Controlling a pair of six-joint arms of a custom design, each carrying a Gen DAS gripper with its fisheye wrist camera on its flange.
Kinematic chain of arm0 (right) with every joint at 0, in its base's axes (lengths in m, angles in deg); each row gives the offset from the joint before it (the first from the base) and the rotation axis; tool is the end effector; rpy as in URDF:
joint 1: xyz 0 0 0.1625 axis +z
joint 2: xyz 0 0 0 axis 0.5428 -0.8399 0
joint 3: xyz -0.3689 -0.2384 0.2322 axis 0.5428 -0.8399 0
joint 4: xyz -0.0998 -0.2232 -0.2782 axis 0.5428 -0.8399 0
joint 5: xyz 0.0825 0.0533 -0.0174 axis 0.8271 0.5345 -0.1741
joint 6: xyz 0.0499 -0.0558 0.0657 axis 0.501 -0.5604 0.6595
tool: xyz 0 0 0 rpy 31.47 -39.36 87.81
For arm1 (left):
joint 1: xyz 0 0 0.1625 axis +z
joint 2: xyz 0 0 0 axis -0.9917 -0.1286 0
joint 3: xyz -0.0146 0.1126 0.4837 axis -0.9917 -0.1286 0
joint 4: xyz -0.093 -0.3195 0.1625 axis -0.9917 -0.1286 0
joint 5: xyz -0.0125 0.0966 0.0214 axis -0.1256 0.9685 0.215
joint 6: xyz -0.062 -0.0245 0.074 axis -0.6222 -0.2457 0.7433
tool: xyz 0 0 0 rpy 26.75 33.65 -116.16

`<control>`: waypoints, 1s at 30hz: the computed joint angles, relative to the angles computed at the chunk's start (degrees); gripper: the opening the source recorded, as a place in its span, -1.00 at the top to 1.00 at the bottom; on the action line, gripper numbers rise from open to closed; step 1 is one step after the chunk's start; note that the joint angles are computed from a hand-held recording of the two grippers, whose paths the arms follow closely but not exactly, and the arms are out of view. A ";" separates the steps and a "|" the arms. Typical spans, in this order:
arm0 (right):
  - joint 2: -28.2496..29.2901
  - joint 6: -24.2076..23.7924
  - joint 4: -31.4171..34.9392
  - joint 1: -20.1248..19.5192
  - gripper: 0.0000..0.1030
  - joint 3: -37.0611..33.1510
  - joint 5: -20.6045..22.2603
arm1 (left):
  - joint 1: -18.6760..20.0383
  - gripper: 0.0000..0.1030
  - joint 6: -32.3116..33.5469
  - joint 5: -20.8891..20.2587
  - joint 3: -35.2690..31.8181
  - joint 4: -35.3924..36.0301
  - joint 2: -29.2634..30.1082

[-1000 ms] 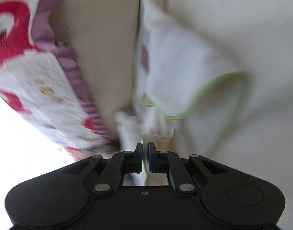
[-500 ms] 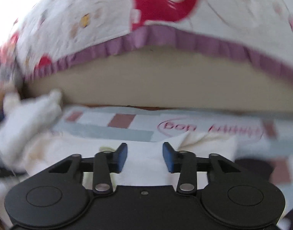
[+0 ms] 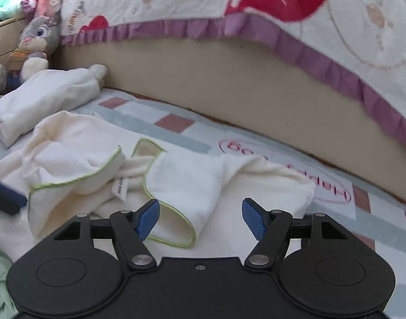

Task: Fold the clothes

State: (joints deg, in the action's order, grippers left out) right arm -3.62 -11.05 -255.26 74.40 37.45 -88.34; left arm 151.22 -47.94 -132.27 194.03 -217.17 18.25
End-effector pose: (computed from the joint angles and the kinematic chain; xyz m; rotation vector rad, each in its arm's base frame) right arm 0.2321 -0.5148 0.1075 0.5239 -2.1566 0.9564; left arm -0.0665 -0.5699 0.2214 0.6580 2.9494 -0.4827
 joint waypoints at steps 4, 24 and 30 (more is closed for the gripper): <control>-2.71 11.84 8.75 -3.03 -0.42 1.50 3.65 | -2.92 0.32 2.21 11.19 -1.23 -0.96 3.06; -4.15 19.75 15.45 -9.49 0.00 -14.64 28.19 | 0.93 -0.04 19.43 11.66 -33.55 11.43 10.70; -2.03 -5.91 11.03 -7.41 -0.05 -12.93 20.74 | 1.56 -0.25 33.83 6.74 -29.74 14.59 9.22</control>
